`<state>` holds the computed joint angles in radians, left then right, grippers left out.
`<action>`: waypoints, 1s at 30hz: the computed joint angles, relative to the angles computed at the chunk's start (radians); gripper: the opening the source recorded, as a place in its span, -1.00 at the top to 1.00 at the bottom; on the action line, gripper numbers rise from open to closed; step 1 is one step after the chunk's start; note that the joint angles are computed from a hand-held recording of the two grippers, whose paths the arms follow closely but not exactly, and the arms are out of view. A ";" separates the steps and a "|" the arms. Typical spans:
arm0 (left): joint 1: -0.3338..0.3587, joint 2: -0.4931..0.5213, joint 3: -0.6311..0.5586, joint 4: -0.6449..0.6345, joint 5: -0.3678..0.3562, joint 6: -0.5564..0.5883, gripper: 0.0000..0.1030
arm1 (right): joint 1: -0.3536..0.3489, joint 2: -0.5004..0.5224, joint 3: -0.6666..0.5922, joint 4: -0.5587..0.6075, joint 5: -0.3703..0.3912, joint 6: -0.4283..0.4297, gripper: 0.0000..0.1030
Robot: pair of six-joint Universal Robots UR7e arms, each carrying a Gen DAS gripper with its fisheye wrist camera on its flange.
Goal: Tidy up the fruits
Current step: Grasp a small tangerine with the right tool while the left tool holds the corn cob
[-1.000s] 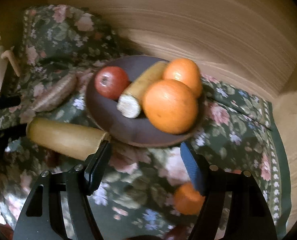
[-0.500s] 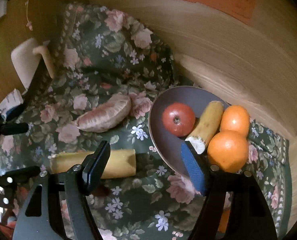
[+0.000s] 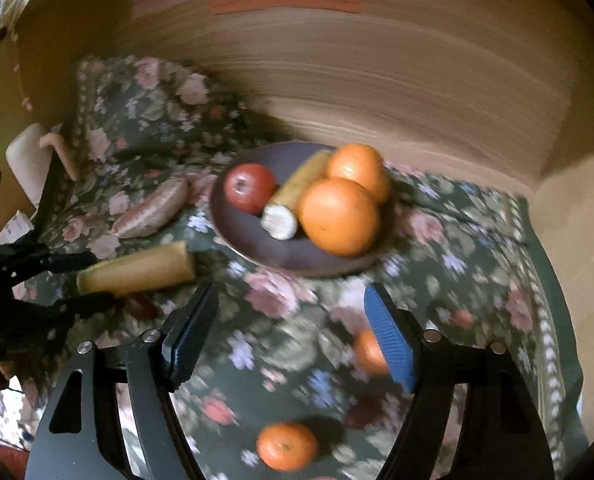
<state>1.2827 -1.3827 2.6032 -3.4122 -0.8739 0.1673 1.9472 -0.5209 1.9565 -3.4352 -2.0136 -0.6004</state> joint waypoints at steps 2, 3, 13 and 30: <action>0.002 0.004 0.006 -0.022 -0.005 0.003 0.14 | -0.011 -0.012 0.019 -0.012 -0.002 0.010 -0.41; 0.001 0.004 0.011 -0.031 -0.003 -0.001 0.15 | -0.017 -0.019 0.031 -0.019 -0.001 0.015 -0.41; -0.101 -0.149 0.133 0.089 0.165 -0.169 0.23 | -0.071 -0.049 0.136 -0.124 0.019 0.014 -0.41; -0.007 -0.070 -0.059 0.288 0.089 -0.106 0.15 | -0.094 -0.048 0.120 -0.116 0.033 -0.002 -0.41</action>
<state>1.2762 -1.4532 2.5444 -3.1241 -0.7847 0.0616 1.8534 -0.5685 2.0769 -3.5510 -1.9802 -0.6020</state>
